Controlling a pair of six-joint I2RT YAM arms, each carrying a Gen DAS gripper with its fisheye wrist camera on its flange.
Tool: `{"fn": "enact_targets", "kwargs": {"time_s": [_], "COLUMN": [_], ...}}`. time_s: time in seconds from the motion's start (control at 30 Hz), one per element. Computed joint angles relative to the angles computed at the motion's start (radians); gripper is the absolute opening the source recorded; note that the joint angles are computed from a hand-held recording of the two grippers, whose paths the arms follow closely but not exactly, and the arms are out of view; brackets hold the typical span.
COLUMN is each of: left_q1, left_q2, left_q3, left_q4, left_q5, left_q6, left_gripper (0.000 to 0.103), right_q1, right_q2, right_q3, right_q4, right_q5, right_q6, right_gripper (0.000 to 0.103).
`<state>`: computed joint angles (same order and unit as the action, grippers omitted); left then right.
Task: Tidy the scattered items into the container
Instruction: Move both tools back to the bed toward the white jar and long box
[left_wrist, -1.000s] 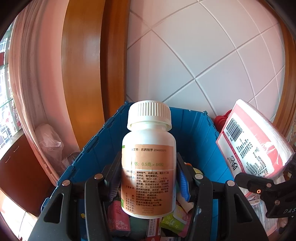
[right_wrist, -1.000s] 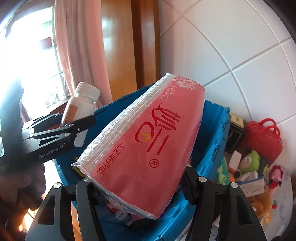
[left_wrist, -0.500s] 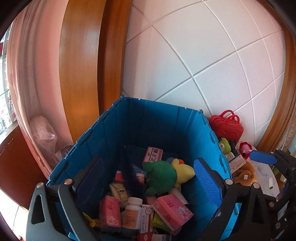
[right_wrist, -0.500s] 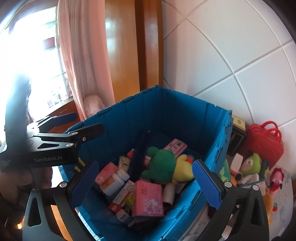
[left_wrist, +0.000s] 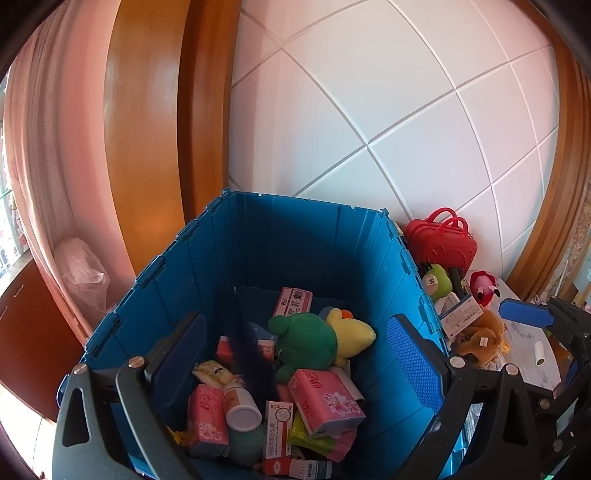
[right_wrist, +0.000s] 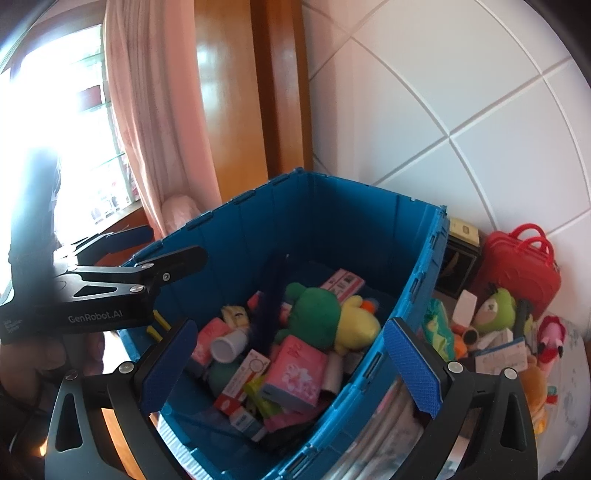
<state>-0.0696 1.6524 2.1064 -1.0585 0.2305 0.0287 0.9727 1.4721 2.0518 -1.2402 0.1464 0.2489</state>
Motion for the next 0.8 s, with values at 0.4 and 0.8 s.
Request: {"fn": "enact_targets", "kwargs": {"time_s": [0.4, 0.8], "left_q1": [-0.255, -0.630], "left_q2": [0.012, 0.167], "left_q3": [0.025, 0.204], "left_q4": [-0.014, -0.081], "left_q5": [-0.109, -0.286], "left_q6": [-0.052, -0.141], "left_gripper": [0.099, 0.099], "right_q1": [-0.287, -1.334], "right_q2": [-0.272, -0.365], "right_q3": [-0.254, -0.316], "right_q4": [-0.039, -0.309], "right_q5": [-0.113, -0.718], "right_q6": [-0.044, -0.660], "right_gripper": [0.102, 0.102]}}
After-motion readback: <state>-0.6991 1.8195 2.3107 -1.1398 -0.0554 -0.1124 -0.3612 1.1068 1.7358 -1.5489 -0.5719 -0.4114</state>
